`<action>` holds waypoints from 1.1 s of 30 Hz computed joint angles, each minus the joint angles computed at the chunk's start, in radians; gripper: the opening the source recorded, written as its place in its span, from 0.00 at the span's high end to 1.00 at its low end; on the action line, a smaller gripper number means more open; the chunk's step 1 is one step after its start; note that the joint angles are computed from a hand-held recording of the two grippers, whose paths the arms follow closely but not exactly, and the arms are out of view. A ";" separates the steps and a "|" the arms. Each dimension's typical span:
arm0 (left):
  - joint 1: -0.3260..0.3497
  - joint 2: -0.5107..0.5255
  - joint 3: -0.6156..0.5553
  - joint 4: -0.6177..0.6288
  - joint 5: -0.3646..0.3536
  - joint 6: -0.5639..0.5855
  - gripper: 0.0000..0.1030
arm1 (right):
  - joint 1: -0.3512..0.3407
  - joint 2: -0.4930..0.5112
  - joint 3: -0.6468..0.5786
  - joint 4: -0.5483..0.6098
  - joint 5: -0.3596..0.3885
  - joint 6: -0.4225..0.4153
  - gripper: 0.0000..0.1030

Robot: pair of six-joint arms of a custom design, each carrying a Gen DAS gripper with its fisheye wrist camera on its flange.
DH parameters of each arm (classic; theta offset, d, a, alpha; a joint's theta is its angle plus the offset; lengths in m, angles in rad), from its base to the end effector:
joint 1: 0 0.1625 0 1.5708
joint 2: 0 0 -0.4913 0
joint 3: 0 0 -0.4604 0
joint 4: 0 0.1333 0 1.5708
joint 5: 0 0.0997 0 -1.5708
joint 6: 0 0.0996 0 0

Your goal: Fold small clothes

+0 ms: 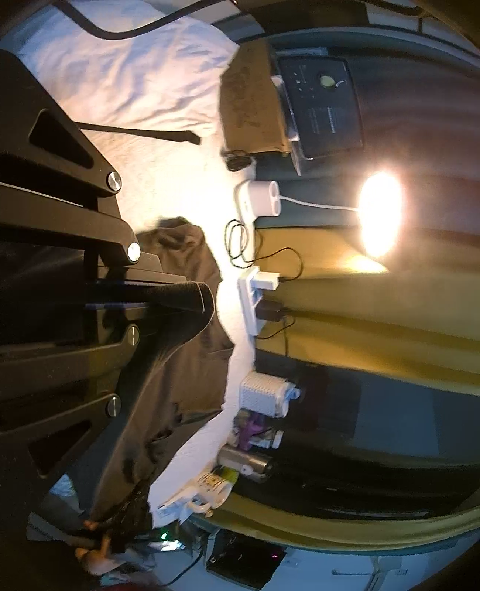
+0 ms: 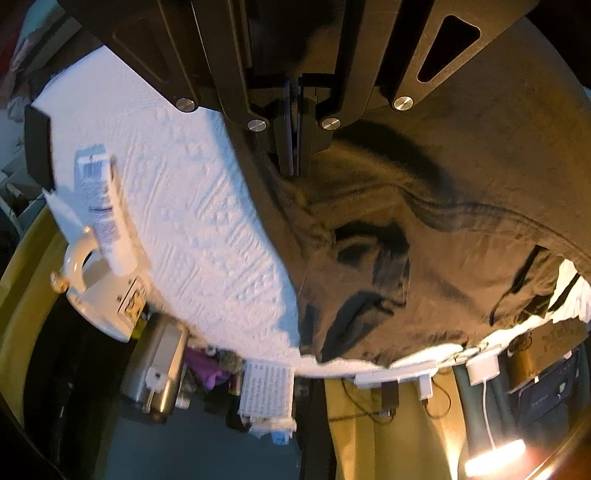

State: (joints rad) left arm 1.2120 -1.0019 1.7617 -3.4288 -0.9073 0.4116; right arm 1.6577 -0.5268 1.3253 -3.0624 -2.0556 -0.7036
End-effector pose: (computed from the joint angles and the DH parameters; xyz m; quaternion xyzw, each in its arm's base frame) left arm -0.0684 -0.7366 0.3124 0.1455 0.8113 -0.4860 0.2907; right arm 0.1628 -0.8681 0.0756 0.2763 -0.8740 0.2457 0.3152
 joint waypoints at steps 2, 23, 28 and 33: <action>0.013 0.018 -0.044 0.037 -0.020 -0.015 0.96 | -0.005 -0.014 -0.001 0.028 0.063 0.031 0.98; 0.111 0.232 -0.406 0.335 -0.059 -0.148 0.96 | 0.024 0.078 -0.195 0.056 0.070 0.052 0.98; 0.116 0.268 -0.487 0.328 -0.029 -0.094 0.96 | 0.024 0.109 -0.262 0.086 0.078 0.052 0.98; 0.129 0.266 -0.524 0.545 0.014 -0.217 0.88 | 0.021 0.124 -0.291 0.117 0.103 0.064 0.98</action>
